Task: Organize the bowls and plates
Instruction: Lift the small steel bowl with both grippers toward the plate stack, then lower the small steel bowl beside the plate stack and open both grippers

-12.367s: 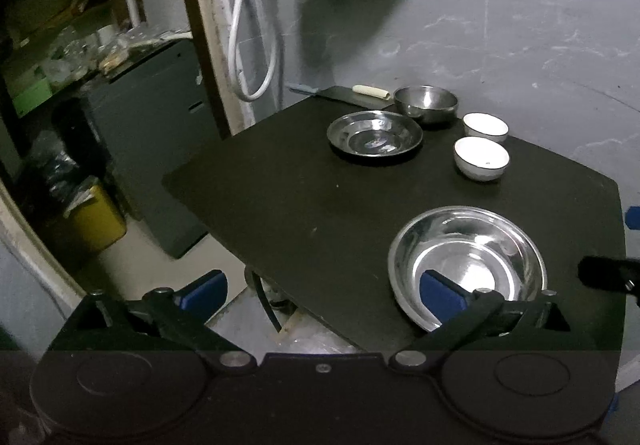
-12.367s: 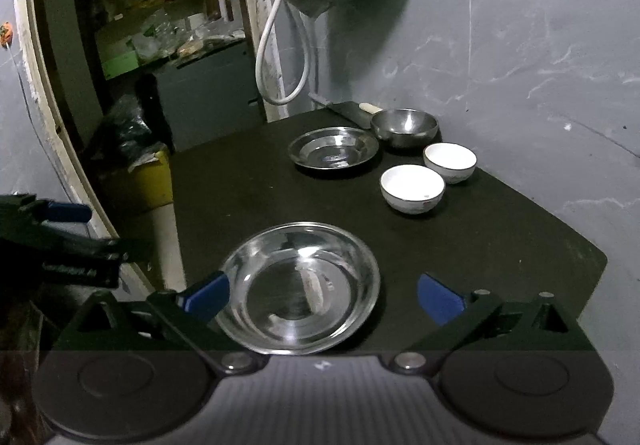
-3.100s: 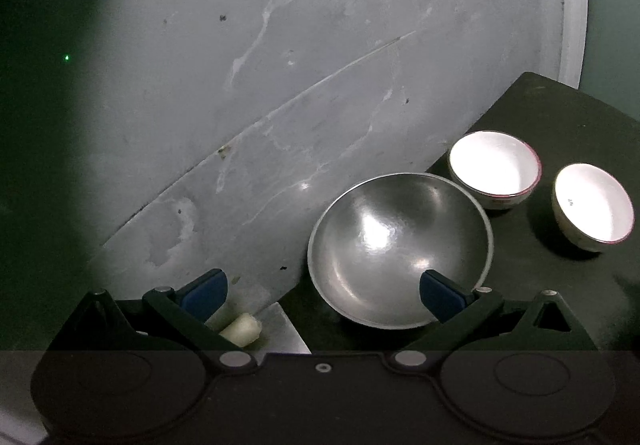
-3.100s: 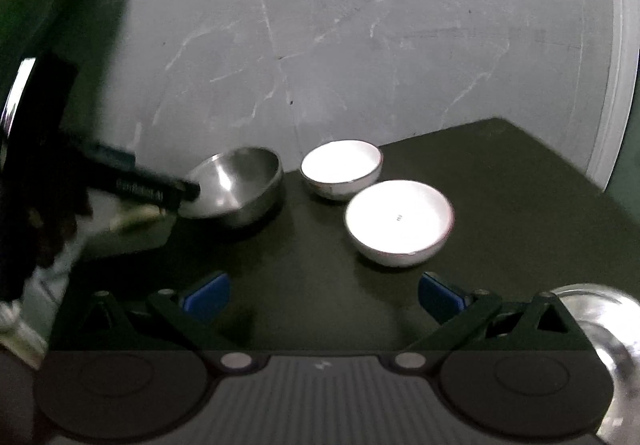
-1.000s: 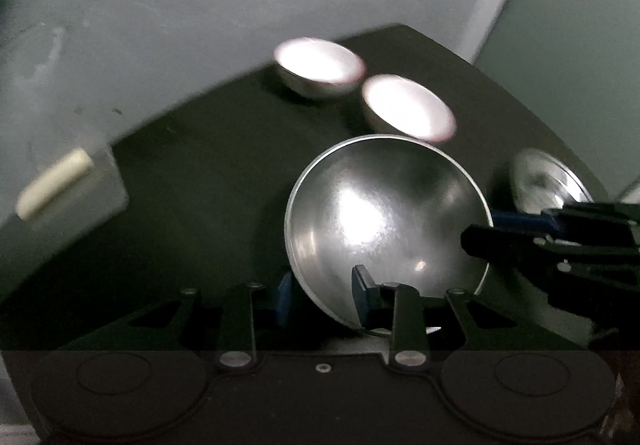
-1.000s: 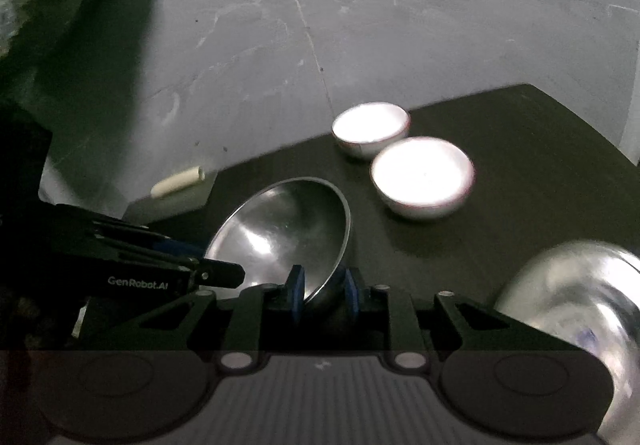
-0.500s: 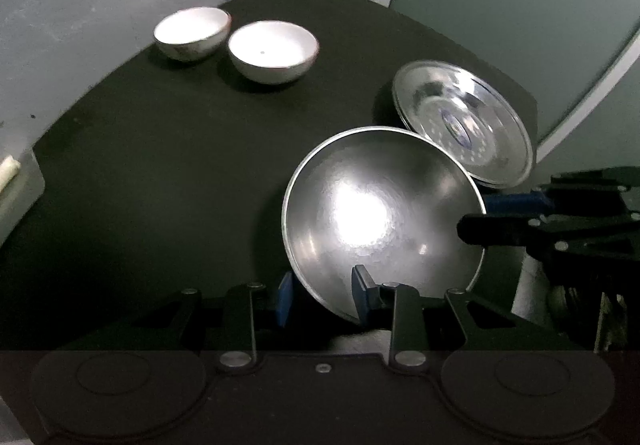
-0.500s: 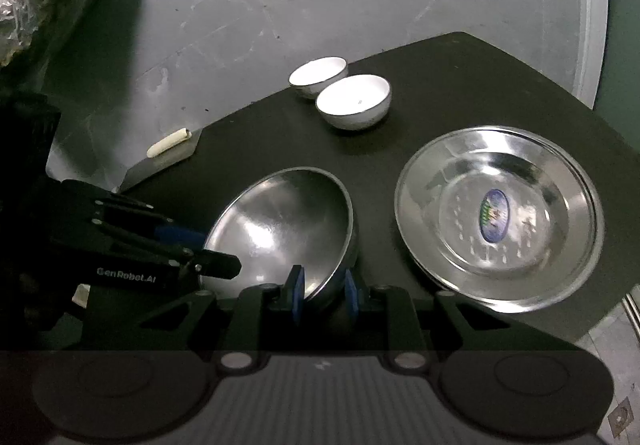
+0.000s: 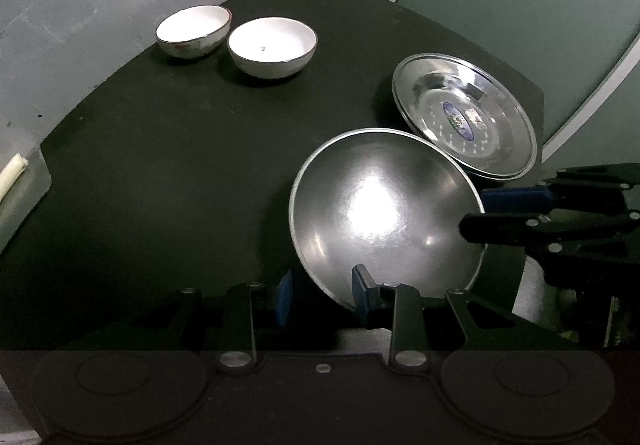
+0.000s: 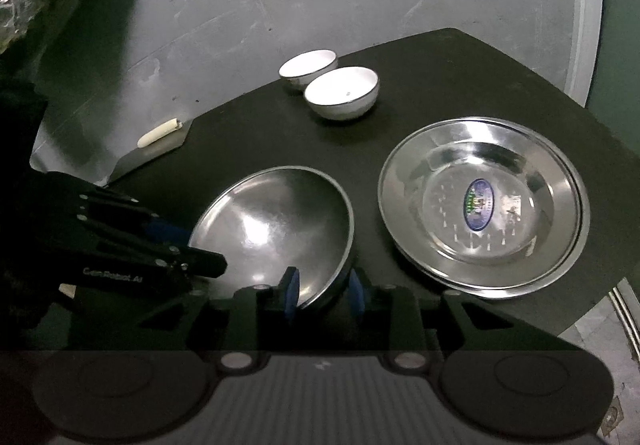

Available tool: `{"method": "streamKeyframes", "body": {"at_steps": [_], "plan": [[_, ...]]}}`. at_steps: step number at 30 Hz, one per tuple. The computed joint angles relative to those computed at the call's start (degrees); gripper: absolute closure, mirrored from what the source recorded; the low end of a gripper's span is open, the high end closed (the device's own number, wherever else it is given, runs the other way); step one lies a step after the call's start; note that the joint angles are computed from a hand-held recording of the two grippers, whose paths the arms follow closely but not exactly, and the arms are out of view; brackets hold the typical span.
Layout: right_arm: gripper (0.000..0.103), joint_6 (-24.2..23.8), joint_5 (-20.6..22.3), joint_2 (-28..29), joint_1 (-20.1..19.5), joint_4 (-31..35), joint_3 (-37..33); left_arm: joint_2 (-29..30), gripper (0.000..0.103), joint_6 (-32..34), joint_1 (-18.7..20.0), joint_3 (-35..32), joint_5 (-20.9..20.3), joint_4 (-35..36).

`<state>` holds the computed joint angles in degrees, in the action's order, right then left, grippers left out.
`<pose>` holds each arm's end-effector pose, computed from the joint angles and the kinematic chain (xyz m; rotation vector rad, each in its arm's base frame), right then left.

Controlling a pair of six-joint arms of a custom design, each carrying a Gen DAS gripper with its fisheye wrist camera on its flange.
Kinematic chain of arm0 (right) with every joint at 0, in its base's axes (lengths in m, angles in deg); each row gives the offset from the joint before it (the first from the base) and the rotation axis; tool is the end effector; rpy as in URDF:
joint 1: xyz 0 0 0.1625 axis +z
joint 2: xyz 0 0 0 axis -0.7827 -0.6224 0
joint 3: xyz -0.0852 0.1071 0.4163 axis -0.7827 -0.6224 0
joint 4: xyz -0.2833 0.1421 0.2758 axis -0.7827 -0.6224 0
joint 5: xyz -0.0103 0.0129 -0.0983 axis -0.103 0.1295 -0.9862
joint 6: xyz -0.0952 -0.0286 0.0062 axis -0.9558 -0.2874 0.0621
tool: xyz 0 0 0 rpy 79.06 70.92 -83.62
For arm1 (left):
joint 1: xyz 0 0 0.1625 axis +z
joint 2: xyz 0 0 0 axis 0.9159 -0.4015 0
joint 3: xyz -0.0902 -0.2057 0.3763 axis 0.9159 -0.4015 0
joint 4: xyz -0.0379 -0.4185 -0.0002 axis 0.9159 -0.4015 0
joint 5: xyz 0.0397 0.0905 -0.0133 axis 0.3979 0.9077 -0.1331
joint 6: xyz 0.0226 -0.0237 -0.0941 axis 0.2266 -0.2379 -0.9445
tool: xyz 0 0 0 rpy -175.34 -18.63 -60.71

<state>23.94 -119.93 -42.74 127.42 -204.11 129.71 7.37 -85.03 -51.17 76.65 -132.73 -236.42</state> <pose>0.0559 -0.2691 0.2689 0.5003 -2.6037 0.7066 -0.3157 -0.2747 -0.0049 0.7217 2.4679 -0.3777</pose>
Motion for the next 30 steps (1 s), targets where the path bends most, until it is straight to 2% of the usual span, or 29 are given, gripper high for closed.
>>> {"method": "streamKeyframes", "body": {"at_steps": [9,18,24,27,30], "plan": [[0.066,-0.33,-0.3,-2.19,-0.27,-0.55,0.84,-0.42,0.068,-2.48,-1.47,0.56,1.66,0.8],[0.05,-0.34,-0.65,-4.27,0.06,-1.15,1.55,-1.27,0.056,-4.79,-3.11,1.08,3.62,2.43],[0.035,0.67,-1.16,-4.86,1.62,-1.53,1.24,-2.09,0.043,-5.75,-3.85,1.34,5.85,3.27],[0.024,1.33,-1.17,-4.71,2.53,-1.33,0.39,-2.37,0.036,-5.97,-3.75,1.1,7.33,3.5],[0.014,1.58,-1.46,-3.11,3.51,-2.04,-0.84,-2.33,0.023,-6.53,-3.58,0.61,9.93,4.16]]}}
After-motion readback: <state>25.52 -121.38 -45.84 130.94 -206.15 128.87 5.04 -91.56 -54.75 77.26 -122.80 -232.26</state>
